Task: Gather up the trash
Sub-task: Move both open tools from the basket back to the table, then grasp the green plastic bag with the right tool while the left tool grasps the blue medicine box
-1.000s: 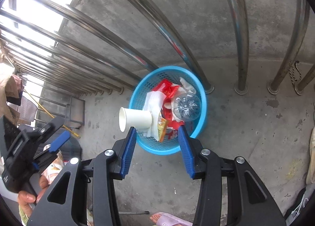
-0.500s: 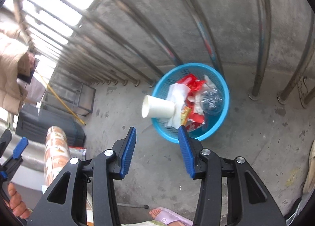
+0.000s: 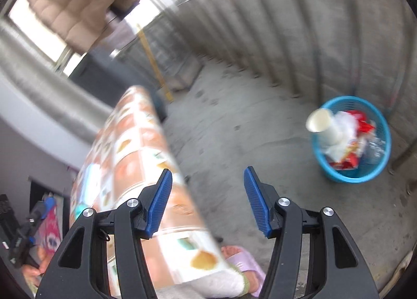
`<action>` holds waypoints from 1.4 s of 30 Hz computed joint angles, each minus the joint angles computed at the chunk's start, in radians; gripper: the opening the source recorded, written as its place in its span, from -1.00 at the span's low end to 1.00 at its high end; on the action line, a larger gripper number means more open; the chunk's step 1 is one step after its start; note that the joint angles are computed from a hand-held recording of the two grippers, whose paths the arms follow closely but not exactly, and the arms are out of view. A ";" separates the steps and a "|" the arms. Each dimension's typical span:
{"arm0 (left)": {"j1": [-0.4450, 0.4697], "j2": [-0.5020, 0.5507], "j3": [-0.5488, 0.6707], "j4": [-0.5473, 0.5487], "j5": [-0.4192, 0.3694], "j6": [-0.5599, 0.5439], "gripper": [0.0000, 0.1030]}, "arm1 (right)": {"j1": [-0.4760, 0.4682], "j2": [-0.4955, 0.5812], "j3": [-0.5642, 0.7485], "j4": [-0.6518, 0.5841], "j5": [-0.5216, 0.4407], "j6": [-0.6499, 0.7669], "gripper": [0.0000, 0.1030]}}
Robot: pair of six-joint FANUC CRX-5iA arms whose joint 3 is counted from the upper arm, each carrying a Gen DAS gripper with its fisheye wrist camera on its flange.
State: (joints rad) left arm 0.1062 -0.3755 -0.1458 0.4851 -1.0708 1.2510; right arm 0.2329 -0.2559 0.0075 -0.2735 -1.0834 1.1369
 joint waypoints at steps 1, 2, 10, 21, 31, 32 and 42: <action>0.064 -0.031 -0.030 0.012 -0.020 -0.007 0.33 | 0.024 0.016 0.023 -0.021 -0.015 0.013 0.09; 0.139 -0.067 -0.065 0.036 -0.045 -0.024 0.33 | 0.052 0.037 0.051 -0.047 -0.032 0.028 0.09; 0.546 -0.183 -0.192 0.127 -0.184 -0.103 0.33 | 0.283 0.244 0.279 -0.228 -0.162 0.141 0.09; 0.670 -0.123 -0.202 0.190 -0.226 -0.120 0.33 | 0.436 0.445 0.452 -0.218 -0.252 0.109 -0.10; 0.509 0.032 -0.111 0.157 -0.136 -0.053 0.56 | 0.399 0.422 0.428 -0.225 -0.272 0.084 -0.31; 0.489 0.052 -0.094 0.146 -0.132 -0.043 0.59 | 0.394 0.411 0.416 -0.218 -0.271 0.079 -0.31; 0.275 0.261 0.120 -0.091 -0.089 0.051 0.65 | 0.343 0.321 0.316 -0.151 -0.236 0.017 -0.31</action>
State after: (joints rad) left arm 0.3809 -0.1141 -0.0255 0.3941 -1.1602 1.3023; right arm 0.5758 0.0651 0.3233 -0.4246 -1.3190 1.1540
